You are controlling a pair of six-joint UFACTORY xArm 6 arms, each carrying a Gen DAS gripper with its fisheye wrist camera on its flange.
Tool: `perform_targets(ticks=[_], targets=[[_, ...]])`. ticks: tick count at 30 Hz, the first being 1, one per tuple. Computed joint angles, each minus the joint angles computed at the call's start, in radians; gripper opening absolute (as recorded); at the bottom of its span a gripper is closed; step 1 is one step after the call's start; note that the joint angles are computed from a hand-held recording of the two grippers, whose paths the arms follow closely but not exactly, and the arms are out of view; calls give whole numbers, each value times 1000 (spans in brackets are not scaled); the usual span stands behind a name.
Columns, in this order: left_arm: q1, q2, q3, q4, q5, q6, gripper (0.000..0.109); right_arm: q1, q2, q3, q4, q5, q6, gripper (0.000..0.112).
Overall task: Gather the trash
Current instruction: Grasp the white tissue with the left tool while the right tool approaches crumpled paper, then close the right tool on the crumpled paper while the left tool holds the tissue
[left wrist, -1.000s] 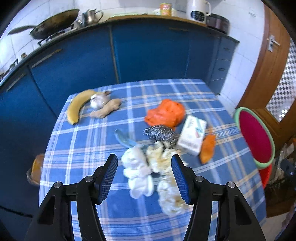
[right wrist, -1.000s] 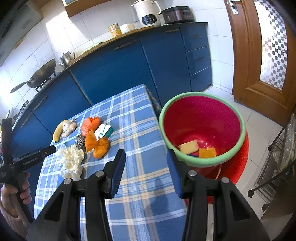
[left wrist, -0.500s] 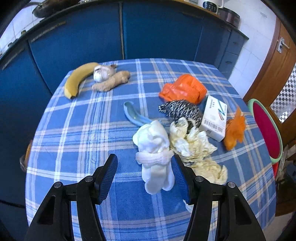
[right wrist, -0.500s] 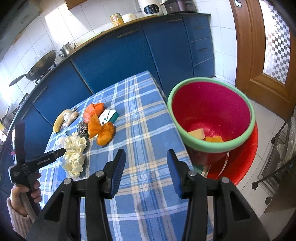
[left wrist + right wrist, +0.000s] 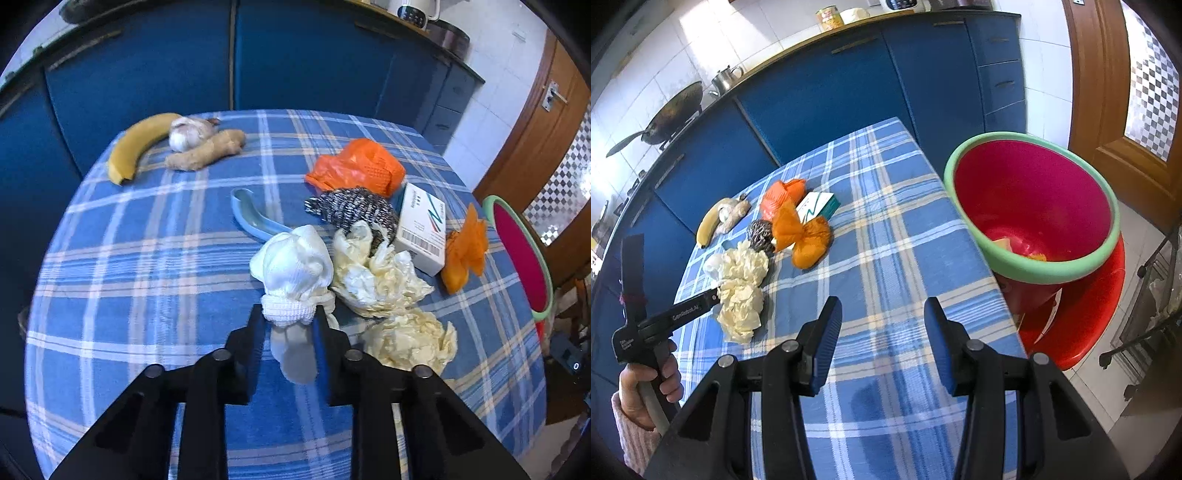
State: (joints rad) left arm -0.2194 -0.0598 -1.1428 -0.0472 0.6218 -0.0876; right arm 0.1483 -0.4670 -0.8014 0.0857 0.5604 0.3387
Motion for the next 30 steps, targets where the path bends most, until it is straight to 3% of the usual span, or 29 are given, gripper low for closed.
perform_targets(ticks=[16,30], targets=[[92,-125,70,-37,-14,26,23,145,128,-113,28,-25,-40,47],[118,-153,121,-128,-28,75,23,255,283,-221,35,-34,-40,52]])
